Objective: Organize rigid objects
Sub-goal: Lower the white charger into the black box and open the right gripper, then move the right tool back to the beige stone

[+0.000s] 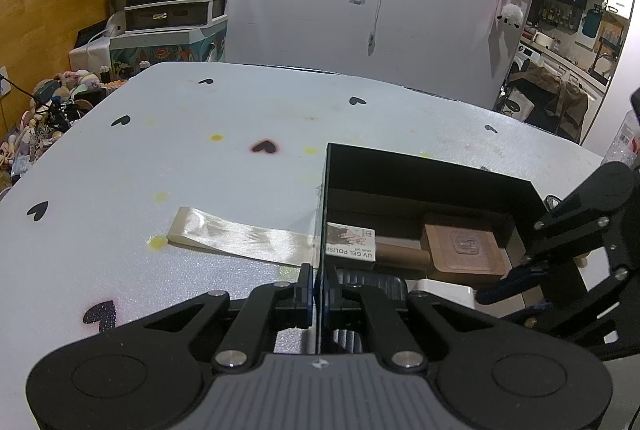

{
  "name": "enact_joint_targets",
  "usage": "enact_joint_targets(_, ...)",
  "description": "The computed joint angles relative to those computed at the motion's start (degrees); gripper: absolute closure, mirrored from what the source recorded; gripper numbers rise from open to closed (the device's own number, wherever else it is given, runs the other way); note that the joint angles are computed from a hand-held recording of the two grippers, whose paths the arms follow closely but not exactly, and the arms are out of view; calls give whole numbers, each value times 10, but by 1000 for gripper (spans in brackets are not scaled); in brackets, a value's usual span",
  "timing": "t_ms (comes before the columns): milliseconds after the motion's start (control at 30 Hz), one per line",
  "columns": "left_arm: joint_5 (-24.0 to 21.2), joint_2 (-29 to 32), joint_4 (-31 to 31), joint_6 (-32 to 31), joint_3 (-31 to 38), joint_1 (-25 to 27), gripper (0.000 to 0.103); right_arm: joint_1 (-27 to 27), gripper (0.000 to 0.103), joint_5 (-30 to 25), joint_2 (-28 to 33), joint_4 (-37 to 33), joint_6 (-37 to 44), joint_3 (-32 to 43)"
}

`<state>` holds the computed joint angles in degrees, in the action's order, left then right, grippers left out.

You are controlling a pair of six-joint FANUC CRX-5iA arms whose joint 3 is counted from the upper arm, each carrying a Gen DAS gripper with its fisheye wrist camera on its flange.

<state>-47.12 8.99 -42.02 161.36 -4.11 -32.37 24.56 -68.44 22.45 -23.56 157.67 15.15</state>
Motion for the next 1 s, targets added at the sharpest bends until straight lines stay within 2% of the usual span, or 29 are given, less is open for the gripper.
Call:
enact_joint_targets(233,0,0,0,0,0,0,99,-4,79,6,-5,-7,1,-4)
enact_joint_targets(433,0,0,0,1,0,0,99,-27,71,12,-30,-54,16,-14)
enact_joint_targets(567,0,0,0,2,0,-1,99,-43,56,24,-57,-89,27,-35)
enact_joint_targets(667,0,0,0,1,0,-1,99,-52,37,47,-79,-111,26,-56)
enact_joint_targets(733,0,0,0,1,-1,0,99,-60,32,54,-91,-129,28,-65)
enact_joint_targets(800,0,0,0,2,0,-1,99,-69,23,62,-104,-146,26,-75)
enact_joint_targets(1000,0,0,0,2,0,0,99,-89,11,99,-139,-182,21,-112)
